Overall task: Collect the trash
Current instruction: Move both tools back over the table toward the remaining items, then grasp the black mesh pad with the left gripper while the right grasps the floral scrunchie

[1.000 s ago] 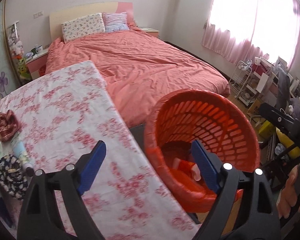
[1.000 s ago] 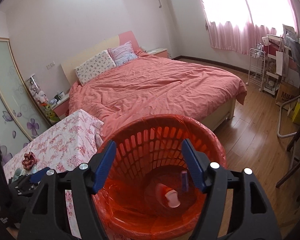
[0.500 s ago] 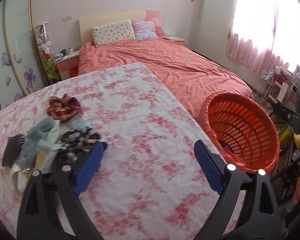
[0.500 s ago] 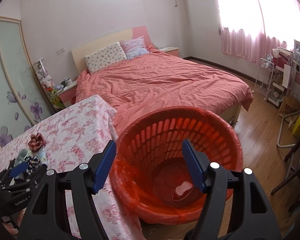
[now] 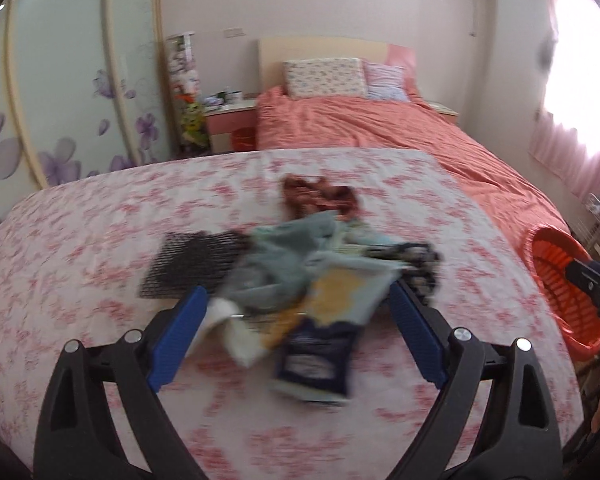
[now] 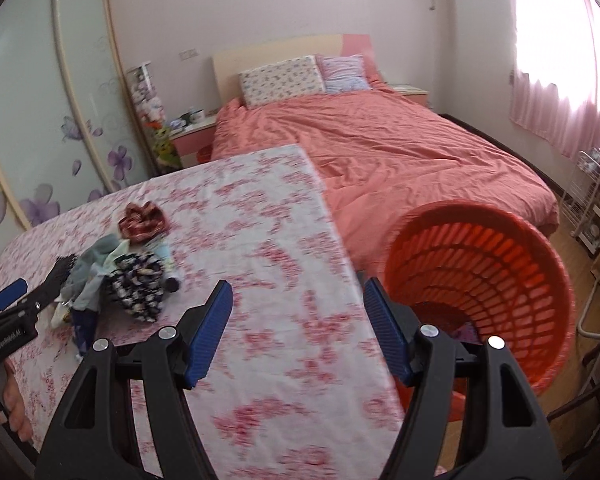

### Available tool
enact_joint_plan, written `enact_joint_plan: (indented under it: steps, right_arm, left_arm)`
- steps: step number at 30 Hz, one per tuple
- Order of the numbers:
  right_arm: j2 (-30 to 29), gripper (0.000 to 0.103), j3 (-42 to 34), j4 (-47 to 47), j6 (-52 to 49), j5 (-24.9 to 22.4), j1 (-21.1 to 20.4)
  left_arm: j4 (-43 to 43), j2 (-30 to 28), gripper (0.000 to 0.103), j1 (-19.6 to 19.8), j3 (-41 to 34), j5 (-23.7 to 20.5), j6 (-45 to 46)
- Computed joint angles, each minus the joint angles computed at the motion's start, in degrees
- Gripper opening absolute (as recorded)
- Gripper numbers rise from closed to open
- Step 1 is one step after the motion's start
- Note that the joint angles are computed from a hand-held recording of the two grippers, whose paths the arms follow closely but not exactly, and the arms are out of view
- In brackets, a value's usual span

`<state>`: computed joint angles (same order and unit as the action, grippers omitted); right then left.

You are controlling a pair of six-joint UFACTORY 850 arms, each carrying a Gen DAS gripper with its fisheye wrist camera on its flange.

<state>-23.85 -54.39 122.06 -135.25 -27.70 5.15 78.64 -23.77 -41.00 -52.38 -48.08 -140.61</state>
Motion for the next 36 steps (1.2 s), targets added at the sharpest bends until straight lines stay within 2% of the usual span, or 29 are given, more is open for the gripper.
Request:
enact_joint_plan:
  steps: [4, 10, 15, 17, 19, 21, 27, 32, 33, 36]
  right_arm:
    - [-0.5, 0.066, 0.1, -0.8, 0.0, -0.2, 4.0]
    - [-2.2, 0.057, -1.5, -2.1, 0.7, -1.1, 9.0]
    - [-5.7, 0.049, -5.3, -9.1, 9.0, 0.4, 11.9]
    - [-6.3, 0.038, -5.8, -12.0, 11.6, 0.5, 12.4]
    - [-6.6, 0.009, -5.8, -13.9, 12.5, 1.4, 12.6]
    - [-6.0, 0.005, -4.4, -10.8, 9.0, 1.2, 12.2]
    - [-4.7, 0.004, -2.9, -2.5, 4.1, 1.3, 9.2]
    - [-5.5, 0.004, -4.0, 14.4, -8.8, 7.8, 8.6]
    - [-6.1, 0.004, -4.6, 14.3, -8.4, 8.6, 8.5]
    - [-7.4, 0.005, -6.1, 4.8, 0.9, 8.9, 7.9]
  left_arm:
    - [-0.2, 3.5, 0.089, 1.7, 5.4, -0.8, -3.7]
    - [0.9, 5.7, 0.079, 4.3, 9.4, 1.0, -6.2]
    - [1.5, 5.6, 0.077, 5.0, 10.3, 2.2, -7.4]
    - [1.9, 5.3, 0.076, 5.1, 10.3, 2.6, -7.7]
    - [2.5, 5.1, 0.076, 5.4, 10.0, 3.1, -7.8]
    - [3.3, 4.8, 0.076, 5.6, 9.7, 3.6, -7.9]
    - [4.1, 2.9, 0.069, 6.9, 8.0, 6.1, -6.6]
    - [3.6, 1.8, 0.066, 7.6, 7.2, 7.7, -6.2]
    - [3.5, 1.7, 0.066, 7.7, 7.1, 7.7, -6.0]
    - [2.9, 1.4, 0.065, 7.8, 6.8, 7.5, -5.0]
